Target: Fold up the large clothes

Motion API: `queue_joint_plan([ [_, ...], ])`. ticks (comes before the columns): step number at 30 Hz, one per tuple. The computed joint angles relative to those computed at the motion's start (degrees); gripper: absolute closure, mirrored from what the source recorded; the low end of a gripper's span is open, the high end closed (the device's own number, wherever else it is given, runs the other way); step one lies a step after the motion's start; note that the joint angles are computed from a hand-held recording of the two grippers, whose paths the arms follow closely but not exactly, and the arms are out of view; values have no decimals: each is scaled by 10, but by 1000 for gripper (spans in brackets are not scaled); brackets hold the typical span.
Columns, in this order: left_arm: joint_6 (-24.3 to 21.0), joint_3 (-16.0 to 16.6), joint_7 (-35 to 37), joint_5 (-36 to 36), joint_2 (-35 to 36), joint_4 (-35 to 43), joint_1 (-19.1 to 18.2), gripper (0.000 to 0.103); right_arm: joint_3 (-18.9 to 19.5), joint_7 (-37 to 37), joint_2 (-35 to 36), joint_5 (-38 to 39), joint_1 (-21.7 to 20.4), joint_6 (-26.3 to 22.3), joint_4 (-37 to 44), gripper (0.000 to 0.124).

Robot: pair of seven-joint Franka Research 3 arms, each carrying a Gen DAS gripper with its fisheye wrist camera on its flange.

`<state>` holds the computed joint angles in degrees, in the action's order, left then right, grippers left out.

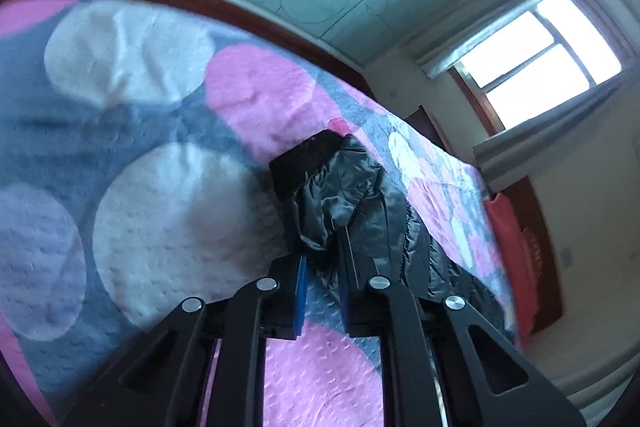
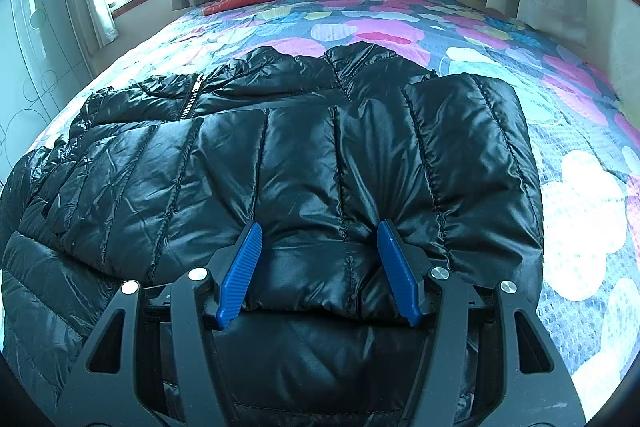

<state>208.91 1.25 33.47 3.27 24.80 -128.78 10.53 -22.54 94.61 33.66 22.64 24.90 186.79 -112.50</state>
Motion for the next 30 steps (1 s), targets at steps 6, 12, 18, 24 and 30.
queue_joint_plan([
  [6,16,83,188,-160,-20,21,-148,96,-1,-1,0,1,2,1,-1,64],
  [12,18,3,238,-86,-15,89,-138,96,0,-2,-1,4,3,4,-4,64],
  [18,-53,-59,235,21,35,194,-159,96,12,-9,-1,5,-12,4,1,64],
  [24,-127,-137,229,139,107,303,-160,96,13,-11,-1,8,-12,7,0,64],
  [30,-281,-308,331,223,208,410,-82,94,24,-15,-4,8,-25,4,3,63],
])
